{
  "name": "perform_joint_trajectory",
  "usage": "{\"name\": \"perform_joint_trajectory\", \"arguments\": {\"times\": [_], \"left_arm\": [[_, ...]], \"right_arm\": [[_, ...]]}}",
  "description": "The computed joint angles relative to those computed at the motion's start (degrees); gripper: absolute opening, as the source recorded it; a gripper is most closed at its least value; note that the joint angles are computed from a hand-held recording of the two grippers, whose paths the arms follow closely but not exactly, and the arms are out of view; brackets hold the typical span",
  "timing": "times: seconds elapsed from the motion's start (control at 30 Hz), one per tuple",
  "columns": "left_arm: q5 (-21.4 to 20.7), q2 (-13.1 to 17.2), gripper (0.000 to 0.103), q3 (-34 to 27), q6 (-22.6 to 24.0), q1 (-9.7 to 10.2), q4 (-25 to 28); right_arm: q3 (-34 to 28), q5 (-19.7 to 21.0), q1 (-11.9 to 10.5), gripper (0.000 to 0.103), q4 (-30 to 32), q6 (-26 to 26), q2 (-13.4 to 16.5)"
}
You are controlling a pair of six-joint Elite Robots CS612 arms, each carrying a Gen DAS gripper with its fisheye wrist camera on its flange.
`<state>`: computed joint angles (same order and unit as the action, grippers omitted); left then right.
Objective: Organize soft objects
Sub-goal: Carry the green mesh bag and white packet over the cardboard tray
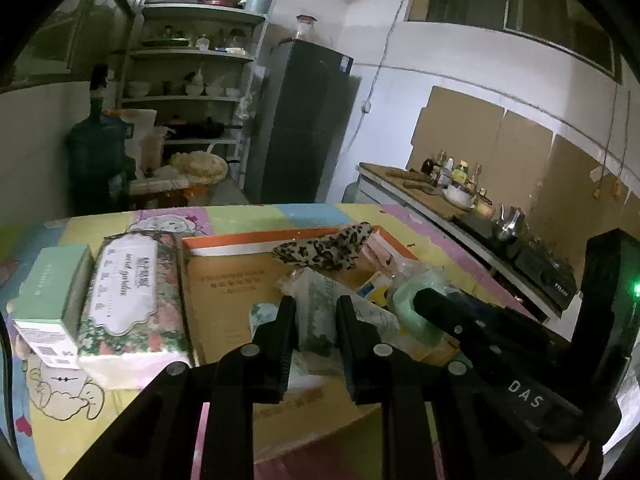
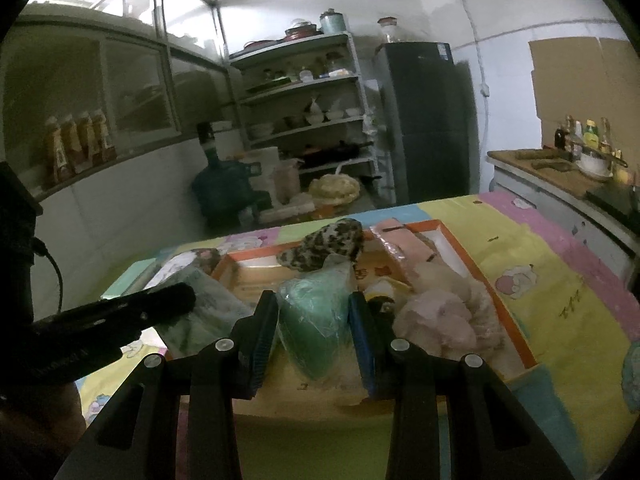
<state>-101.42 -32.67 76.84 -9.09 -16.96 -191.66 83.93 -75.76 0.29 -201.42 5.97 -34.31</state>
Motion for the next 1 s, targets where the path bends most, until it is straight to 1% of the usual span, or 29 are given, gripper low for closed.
{"name": "perform_joint_trajectory", "arguments": {"times": [0.47, 1.0], "left_arm": [[0.19, 2.04, 0.021, -4.27, 2.02, -0.94, 4.84], [0.77, 3.75, 0.021, -7.47, 2.12, -1.21, 10.13]], "right_arm": [[-1.84, 0.44, -1.00, 0.037, 1.13, 0.90, 1.05], [-4.39, 0.95, -1.44, 0.038, 4.07, 0.73, 2.37]]}}
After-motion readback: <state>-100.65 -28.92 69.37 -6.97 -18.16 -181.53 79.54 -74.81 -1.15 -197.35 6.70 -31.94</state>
